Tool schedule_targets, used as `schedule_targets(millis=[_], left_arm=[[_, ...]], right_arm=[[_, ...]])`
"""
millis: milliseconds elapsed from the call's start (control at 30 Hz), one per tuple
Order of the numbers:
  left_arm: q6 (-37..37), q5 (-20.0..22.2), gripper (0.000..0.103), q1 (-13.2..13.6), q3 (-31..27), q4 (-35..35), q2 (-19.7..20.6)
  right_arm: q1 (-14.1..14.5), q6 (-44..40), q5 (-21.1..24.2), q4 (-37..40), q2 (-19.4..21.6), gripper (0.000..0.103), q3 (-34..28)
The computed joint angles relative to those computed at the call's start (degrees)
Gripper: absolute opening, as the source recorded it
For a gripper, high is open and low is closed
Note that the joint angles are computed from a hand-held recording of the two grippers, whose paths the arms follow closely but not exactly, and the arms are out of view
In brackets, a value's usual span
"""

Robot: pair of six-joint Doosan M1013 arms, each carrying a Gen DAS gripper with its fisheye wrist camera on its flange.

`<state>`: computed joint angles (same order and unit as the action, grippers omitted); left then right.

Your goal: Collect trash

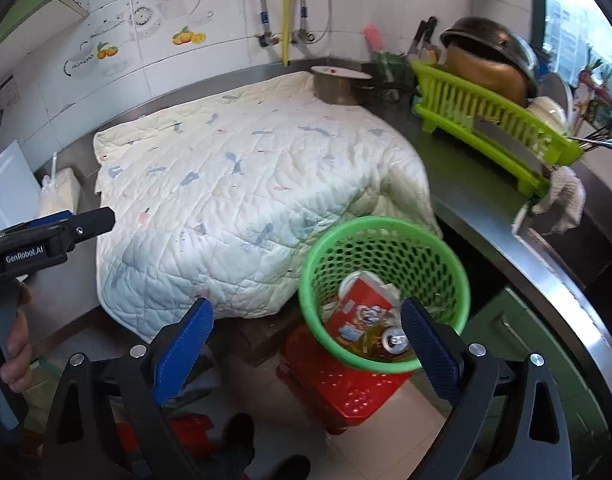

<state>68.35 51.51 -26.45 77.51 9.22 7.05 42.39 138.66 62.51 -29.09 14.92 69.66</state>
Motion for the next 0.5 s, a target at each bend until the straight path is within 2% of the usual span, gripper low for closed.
schedule_targets(millis=[67,500], left_arm=[[-0.74,0.59,0.097,-0.61,0.05,1.83,-0.22],[-3.70,2.45,0.098,-2.73,1.40,6.68,-1.60]], right_arm=[[0.27,1.29,0.28,-0.49,-0.51,0.092,0.52],[0.33,5.87,-0.28,-1.34,-2.97,0.092,3.98]])
